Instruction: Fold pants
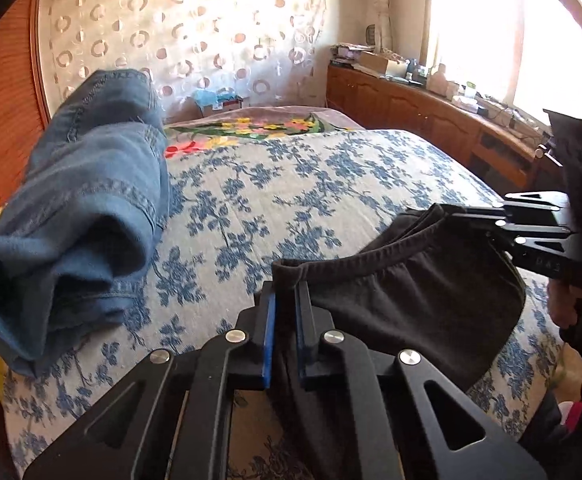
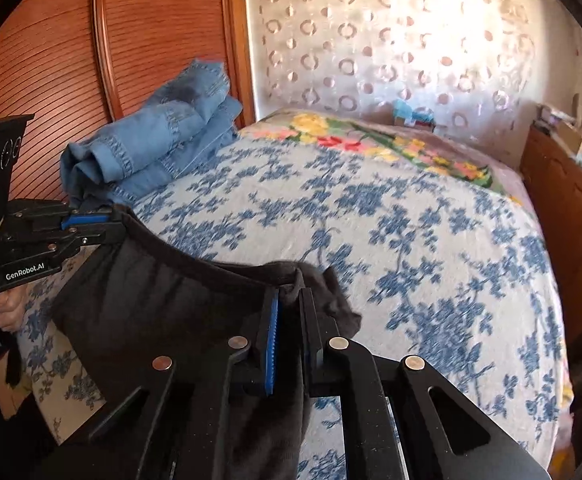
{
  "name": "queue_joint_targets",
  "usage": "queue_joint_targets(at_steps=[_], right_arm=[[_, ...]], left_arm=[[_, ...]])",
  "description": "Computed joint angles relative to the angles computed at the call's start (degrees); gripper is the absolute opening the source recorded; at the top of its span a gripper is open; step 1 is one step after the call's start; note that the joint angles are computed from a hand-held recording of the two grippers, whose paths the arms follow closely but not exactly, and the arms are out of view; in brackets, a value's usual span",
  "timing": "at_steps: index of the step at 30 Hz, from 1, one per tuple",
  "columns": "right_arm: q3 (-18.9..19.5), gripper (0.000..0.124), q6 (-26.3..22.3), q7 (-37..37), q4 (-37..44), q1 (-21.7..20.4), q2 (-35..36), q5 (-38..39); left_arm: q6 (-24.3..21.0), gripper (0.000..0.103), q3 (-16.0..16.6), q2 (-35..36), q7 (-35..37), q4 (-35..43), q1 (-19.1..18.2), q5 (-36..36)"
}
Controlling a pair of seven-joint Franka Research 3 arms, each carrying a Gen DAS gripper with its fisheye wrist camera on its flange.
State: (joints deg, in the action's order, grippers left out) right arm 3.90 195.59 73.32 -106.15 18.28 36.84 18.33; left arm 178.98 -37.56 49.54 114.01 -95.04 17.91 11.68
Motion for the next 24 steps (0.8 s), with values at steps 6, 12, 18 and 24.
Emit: queue_joint_targets(at_steps=[6, 12, 18, 24], right_arm=[[-3.33, 0.017, 0.49, 0.66, -0.06, 3.29, -0.18, 3.18], [1.35, 0.027, 1.62, 0.77, -3.65, -1.18, -2.59, 1.24], [5.41, 0.027, 3.41, 2.03, -8.08, -4.86, -4.85, -2.64], [8.88, 0.027, 2.49, 4.92, -9.75, -8.52, -5.27, -7.52]], left_arm=[[0.19, 0.01, 6.25, -0.61, -3.51, 2.96, -5.76, -0.09], [-1.24, 0.01, 2.71, -0.56, -2.6, 1.94, -2.7, -0.57], [-0.05, 0.018, 0.3, -2.33, -1.68, -1.72, -0.16, -1.11], [3.08, 0.062, -0.67, -3.37, -2.56, -5.39, 1.36, 1.64]])
